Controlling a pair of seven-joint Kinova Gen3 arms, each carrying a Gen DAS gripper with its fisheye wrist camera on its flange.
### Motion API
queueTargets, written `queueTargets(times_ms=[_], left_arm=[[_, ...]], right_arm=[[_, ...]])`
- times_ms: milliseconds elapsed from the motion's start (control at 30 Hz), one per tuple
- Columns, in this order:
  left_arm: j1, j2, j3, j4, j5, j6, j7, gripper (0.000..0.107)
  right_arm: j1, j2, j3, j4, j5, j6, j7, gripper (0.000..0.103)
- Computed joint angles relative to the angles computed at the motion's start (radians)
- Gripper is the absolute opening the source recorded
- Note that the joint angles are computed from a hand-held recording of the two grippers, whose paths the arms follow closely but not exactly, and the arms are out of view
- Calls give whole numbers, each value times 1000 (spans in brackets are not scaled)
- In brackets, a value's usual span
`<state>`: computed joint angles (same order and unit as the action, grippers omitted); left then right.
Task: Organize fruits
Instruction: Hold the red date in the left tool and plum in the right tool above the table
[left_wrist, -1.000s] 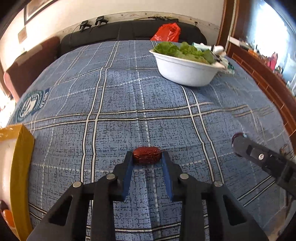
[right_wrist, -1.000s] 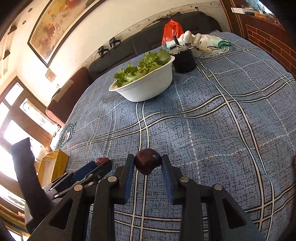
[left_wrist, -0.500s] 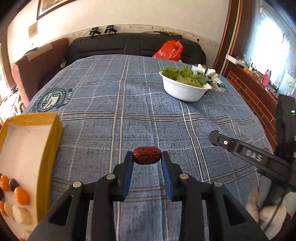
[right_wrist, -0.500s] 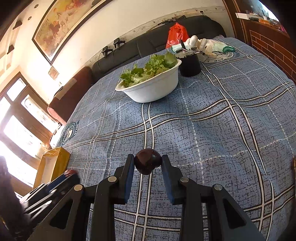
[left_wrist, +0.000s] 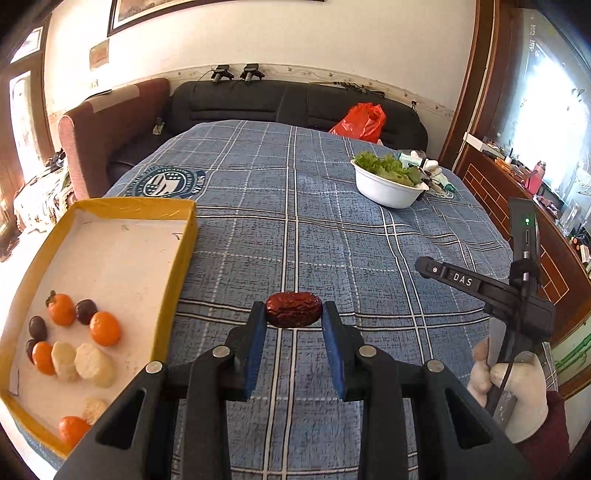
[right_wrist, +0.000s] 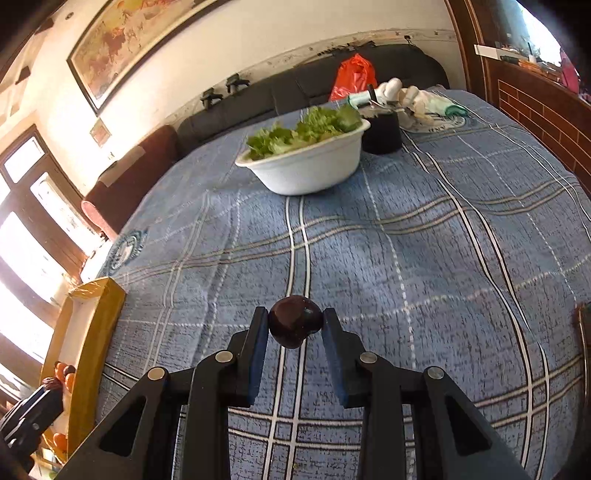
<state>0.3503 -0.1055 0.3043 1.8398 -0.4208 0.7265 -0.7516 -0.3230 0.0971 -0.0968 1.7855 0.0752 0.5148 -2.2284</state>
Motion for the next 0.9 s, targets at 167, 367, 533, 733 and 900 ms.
queueTargets(times_ms=[167,367,533,733,900], left_arm=[[-15,-36,10,36,1,-10,5,30],[-26,-77,21,90,17,-48,-3,30],[-32,-99,-16,107,140,-73,-103,30],[-68,-125,3,123,180,-83,-138,30],[-88,-139,3,136,209,-85,-159,30]], right_arm=[[-9,-62,-23,38,-19,48,-2,33],[-30,-142,-67,100,8,84,-69,33],[-41,-191,-113,159,15,69,-157,33],[-53,-217,-174,188,65,48,-283,33],[-73,-213,-235,172,198,93,-434,33]])
